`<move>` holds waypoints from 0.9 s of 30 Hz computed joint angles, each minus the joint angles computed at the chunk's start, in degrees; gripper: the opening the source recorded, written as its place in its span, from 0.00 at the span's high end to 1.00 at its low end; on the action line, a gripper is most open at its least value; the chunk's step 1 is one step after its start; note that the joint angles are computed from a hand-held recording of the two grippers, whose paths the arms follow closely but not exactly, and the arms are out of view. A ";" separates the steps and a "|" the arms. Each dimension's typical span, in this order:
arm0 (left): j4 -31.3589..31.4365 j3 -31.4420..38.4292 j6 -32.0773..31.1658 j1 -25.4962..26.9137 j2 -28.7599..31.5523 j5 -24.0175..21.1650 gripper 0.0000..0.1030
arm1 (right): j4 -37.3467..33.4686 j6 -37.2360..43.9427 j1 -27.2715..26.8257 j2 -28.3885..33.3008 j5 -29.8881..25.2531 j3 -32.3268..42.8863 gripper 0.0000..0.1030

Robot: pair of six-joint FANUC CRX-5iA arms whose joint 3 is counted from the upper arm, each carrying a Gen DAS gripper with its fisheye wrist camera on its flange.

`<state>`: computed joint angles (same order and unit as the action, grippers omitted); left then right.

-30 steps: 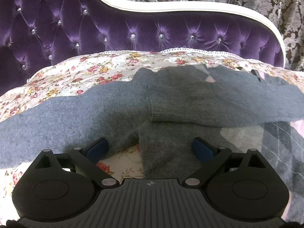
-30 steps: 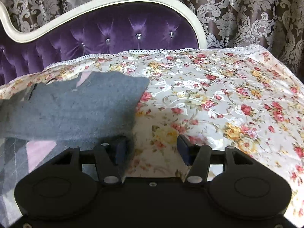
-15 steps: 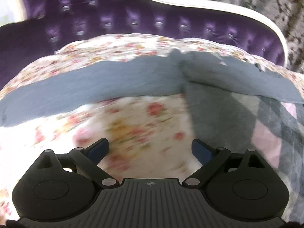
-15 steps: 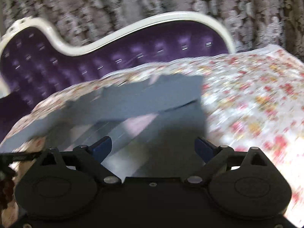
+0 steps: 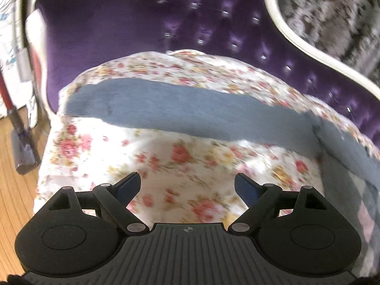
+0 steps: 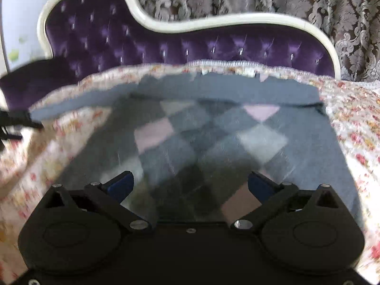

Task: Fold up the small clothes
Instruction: 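Move the left tool over the other sweater sleeve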

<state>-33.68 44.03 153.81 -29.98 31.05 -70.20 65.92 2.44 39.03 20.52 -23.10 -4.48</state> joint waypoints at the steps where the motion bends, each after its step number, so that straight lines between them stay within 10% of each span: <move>1: 0.01 -1.15 1.09 0.46 -0.70 0.68 0.16 | -3.60 3.11 0.67 0.62 -0.97 0.99 0.01; 27: -2.74 -10.73 20.62 8.16 -4.04 12.58 0.21 | -7.61 7.62 2.16 2.53 -4.33 3.19 0.00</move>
